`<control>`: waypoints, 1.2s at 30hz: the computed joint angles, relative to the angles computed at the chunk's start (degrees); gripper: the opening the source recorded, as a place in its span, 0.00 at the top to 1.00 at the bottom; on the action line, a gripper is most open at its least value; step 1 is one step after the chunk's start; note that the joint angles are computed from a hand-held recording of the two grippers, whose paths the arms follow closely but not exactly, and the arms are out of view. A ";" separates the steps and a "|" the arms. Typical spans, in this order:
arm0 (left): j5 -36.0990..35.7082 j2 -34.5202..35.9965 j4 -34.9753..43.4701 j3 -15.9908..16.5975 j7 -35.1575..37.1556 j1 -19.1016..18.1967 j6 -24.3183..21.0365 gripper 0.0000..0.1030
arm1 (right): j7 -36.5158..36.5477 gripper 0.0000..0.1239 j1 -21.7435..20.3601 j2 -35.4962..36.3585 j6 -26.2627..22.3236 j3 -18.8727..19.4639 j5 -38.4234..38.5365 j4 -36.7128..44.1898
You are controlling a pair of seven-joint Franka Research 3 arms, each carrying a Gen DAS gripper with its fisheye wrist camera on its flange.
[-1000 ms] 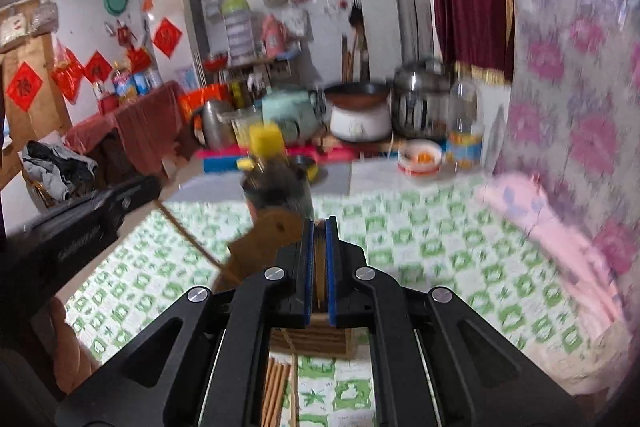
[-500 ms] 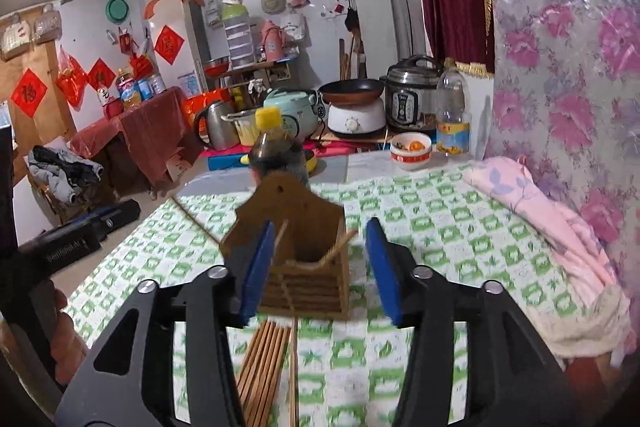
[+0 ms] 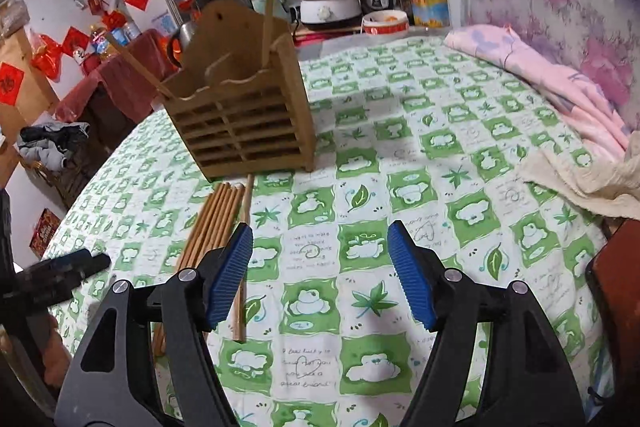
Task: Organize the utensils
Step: 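Withdraw both grippers from the holder back over the chopstick pile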
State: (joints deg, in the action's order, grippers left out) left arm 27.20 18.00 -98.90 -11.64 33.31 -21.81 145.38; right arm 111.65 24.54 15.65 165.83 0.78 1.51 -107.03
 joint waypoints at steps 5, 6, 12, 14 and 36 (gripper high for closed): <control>-0.82 2.25 2.53 -1.78 7.58 -0.76 -1.78 0.19 | 2.86 0.38 1.18 1.03 -2.58 -1.35 -2.61 1.31; -1.34 2.79 3.05 -2.15 9.41 -0.94 -2.05 0.19 | 3.43 0.38 1.11 1.18 -2.96 -1.44 -2.66 1.46; -5.05 4.87 4.91 -2.69 15.30 -1.47 -3.79 0.19 | 3.15 0.37 -1.38 1.42 -3.79 0.10 1.35 1.65; -6.79 5.28 5.29 -2.83 16.48 -1.21 -4.12 0.19 | 2.92 0.36 -1.81 1.53 -4.05 0.40 2.42 1.75; -10.53 5.92 6.13 -0.59 11.02 0.35 -4.69 0.10 | 3.47 0.36 -1.69 2.06 -4.79 0.18 2.48 2.40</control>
State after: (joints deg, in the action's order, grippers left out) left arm 16.67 23.92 -92.76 -12.23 44.33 -21.46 140.68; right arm 115.12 22.86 17.70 161.04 0.96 3.98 -104.63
